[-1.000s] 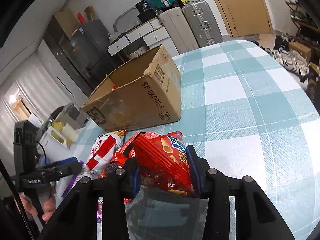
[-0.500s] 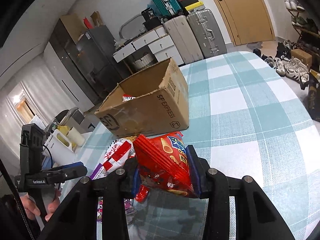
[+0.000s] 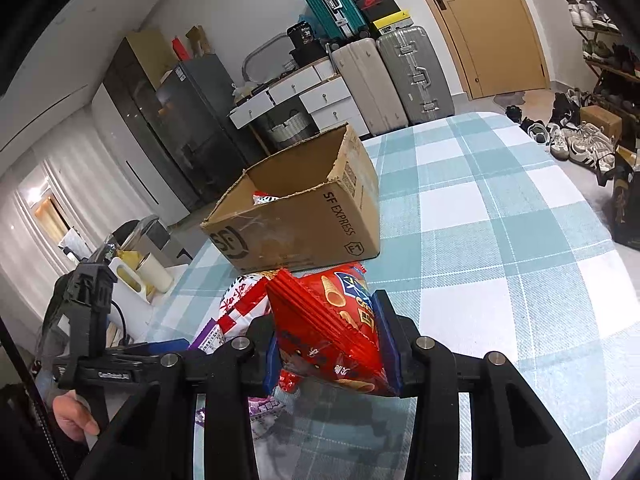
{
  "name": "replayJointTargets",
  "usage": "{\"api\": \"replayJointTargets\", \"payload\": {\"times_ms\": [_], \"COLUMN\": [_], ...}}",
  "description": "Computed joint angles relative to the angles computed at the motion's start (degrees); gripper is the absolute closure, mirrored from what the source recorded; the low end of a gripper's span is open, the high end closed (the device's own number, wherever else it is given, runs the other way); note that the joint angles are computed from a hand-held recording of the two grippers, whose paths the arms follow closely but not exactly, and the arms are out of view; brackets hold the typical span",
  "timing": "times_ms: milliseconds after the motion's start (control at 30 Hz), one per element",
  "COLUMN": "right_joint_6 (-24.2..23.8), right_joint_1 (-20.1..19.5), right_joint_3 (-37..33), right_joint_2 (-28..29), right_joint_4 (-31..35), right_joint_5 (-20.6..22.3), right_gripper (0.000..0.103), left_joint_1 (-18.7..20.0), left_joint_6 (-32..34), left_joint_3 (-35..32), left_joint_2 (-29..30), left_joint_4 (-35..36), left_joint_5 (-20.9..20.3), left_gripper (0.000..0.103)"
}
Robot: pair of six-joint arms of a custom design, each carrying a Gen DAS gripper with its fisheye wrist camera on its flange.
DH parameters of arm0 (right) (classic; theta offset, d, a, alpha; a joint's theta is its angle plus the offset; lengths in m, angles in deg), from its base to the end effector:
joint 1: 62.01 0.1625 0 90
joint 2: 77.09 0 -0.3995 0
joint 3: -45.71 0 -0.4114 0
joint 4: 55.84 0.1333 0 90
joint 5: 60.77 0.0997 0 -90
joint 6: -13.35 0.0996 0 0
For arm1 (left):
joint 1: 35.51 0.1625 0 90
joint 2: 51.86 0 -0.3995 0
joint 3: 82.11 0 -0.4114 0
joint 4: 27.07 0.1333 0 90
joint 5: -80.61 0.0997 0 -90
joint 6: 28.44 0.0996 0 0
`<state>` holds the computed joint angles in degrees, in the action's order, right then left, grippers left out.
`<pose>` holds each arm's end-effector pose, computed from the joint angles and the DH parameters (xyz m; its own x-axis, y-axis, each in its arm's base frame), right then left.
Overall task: Organize snacks
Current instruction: 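Grasp the red chip bag with the right gripper while the left grasps the purple candy bag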
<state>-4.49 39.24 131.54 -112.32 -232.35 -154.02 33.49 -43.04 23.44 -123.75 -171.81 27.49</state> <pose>0.2669 -0.6877 0.0530 -0.8899 -0.3977 0.2234 -0.4524 0.7065 -0.5442 -0.0306 -0.6184 0.2757 -0.8818 -0.1372 -0.4512 0.1159 0.8644 -0.4892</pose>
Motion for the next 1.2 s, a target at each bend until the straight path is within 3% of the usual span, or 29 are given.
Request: {"api": "replayJointTargets", "payload": {"times_ms": [100,167,233,333,433,1200], "right_joint_6": [0.1,0.1,0.1,0.2,0.1,-0.1], "right_joint_1": [0.0,0.0,0.0,-0.1,0.0,1.2], "right_joint_3": [0.3,0.3,0.5,0.5,0.6,0.4], "right_joint_2": [-0.2,-0.2,-0.3,-0.3,-0.3,-0.2], "right_joint_4": [-0.1,-0.1,-0.1,-0.1,-0.1,0.4], "right_joint_5": [0.0,0.0,0.1,0.1,0.1,1.1], "right_gripper": [0.063,0.062,0.063,0.062,0.063,0.062], "left_joint_1": [0.6,0.8,0.9,0.5,0.7,-1.4], "left_joint_6": [1.1,1.7,3.4,6.5,7.5,9.6], "left_joint_3": [0.5,0.6,0.6,1.5,1.8,2.9], "left_joint_2": [0.2,0.0,0.0,-0.2,-0.7,-4.7], "left_joint_4": [-1.8,-1.9,-2.2,-4.3,-4.4,-5.7], "left_joint_5": [-1.4,-1.7,-2.9,-2.2,-3.7,-3.2], "left_gripper": [0.007,0.020,0.048,0.055,0.057,0.057]}}
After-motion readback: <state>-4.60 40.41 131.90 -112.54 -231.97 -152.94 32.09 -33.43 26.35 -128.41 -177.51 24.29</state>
